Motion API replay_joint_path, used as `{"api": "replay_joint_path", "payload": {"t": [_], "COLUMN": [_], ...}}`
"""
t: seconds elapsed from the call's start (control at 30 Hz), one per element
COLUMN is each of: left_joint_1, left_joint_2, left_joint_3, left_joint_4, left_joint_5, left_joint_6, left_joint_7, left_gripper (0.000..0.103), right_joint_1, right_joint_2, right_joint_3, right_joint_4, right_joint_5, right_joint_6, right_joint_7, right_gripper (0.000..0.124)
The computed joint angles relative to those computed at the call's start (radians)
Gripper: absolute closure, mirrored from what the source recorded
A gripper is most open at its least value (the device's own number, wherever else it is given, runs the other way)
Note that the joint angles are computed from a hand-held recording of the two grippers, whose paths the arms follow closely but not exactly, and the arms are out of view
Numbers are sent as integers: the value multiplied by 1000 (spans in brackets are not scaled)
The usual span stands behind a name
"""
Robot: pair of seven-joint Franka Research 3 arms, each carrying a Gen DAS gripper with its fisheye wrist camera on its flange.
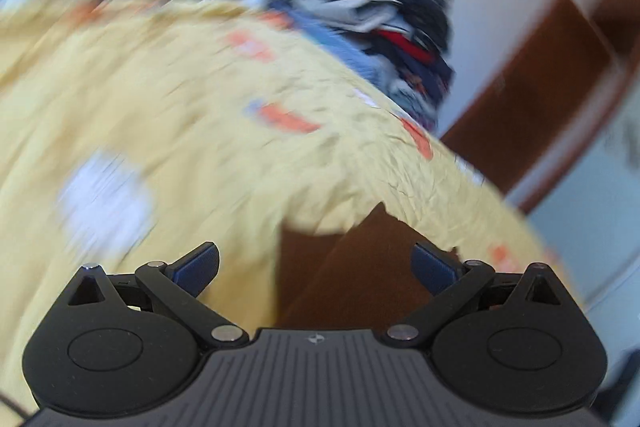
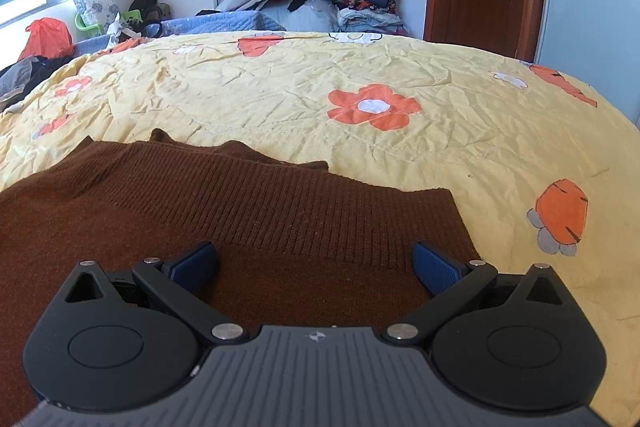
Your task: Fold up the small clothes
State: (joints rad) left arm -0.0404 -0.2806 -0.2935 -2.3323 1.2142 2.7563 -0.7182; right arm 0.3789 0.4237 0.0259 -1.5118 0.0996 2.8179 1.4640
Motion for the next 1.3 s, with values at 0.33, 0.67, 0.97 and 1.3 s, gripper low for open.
{"api": "replay_joint_path", "payload": {"t": [0.33, 0.67, 0.97, 1.3], "left_joint_1": [32, 66, 56, -195], "left_joint_2": [-21, 40, 48, 289], "left_joint_3": [-46, -30, -15, -84], "left_joint_4": [-60, -47, -81, 399], "left_joint_5": [-9, -50, -331, -211], "left_joint_6": [153, 305, 304, -303], "left_joint_7": [-98, -230, -67, 695], "left_gripper": [3, 57, 84, 93], "right_joint_1": [-11, -30, -38, -177], "right_joint_2": [-10, -18, -22, -31], "right_joint_3": [14, 37, 48, 189], "right_joint_4": [-18, -34, -39, 12], "right_joint_5": [33, 85, 125, 403], "right_joint_6": [17, 35, 43, -82], "right_joint_7": [-15, -42, -65, -162], "right_gripper": [21, 21, 21, 21]}}
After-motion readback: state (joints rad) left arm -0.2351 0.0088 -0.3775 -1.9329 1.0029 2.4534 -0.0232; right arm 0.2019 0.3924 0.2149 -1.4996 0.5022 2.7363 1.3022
